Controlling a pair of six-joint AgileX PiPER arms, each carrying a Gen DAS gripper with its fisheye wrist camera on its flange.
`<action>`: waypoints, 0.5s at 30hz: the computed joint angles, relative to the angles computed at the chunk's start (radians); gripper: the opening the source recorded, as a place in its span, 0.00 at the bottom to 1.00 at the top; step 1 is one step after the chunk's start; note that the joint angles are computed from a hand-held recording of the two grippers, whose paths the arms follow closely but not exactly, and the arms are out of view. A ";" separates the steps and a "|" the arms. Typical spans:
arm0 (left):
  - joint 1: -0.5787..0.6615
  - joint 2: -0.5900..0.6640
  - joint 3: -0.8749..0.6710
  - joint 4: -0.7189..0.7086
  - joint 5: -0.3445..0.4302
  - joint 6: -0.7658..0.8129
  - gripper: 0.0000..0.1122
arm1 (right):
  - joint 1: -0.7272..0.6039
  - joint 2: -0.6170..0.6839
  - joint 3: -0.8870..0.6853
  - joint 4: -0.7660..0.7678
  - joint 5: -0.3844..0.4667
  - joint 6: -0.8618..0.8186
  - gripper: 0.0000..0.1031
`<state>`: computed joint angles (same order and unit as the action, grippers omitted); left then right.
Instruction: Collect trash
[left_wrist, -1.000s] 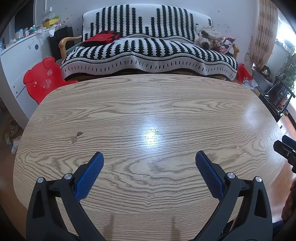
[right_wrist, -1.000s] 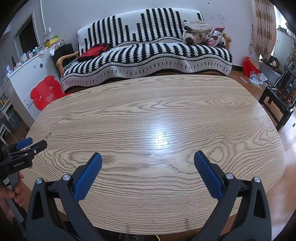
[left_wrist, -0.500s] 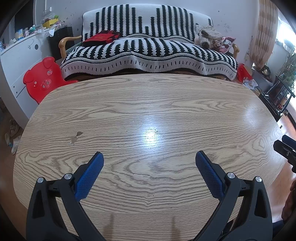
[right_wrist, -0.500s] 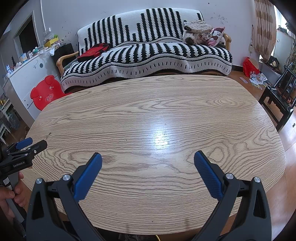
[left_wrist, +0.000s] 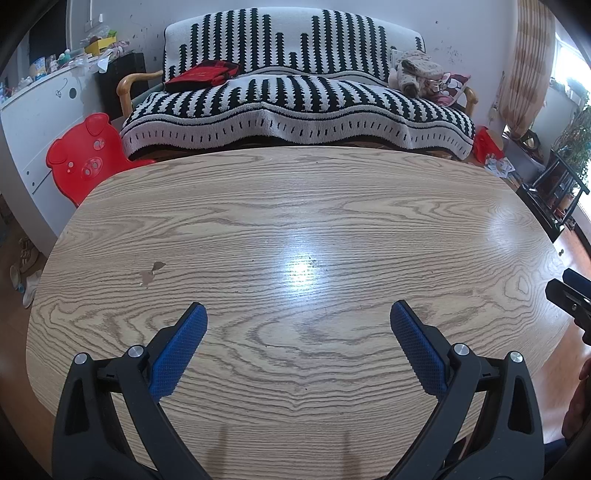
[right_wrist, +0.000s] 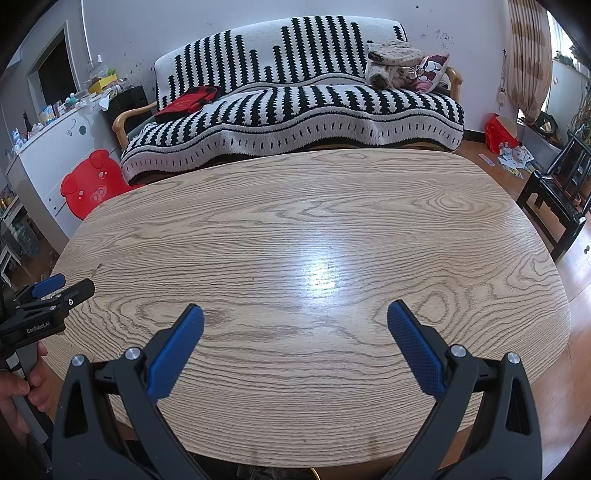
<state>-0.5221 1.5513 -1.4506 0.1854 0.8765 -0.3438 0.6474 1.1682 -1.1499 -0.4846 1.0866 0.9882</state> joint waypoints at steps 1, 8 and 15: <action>0.000 0.000 -0.001 0.000 0.000 -0.001 0.86 | -0.002 0.000 0.000 0.000 -0.001 -0.001 0.93; 0.002 0.001 0.002 0.004 -0.003 0.002 0.86 | 0.001 0.001 -0.001 -0.002 0.001 0.001 0.93; 0.001 0.002 0.003 0.017 0.000 -0.008 0.86 | 0.003 0.001 -0.001 -0.002 0.002 0.003 0.93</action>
<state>-0.5211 1.5531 -1.4480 0.2026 0.8761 -0.3516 0.6500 1.1693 -1.1512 -0.4869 1.0888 0.9911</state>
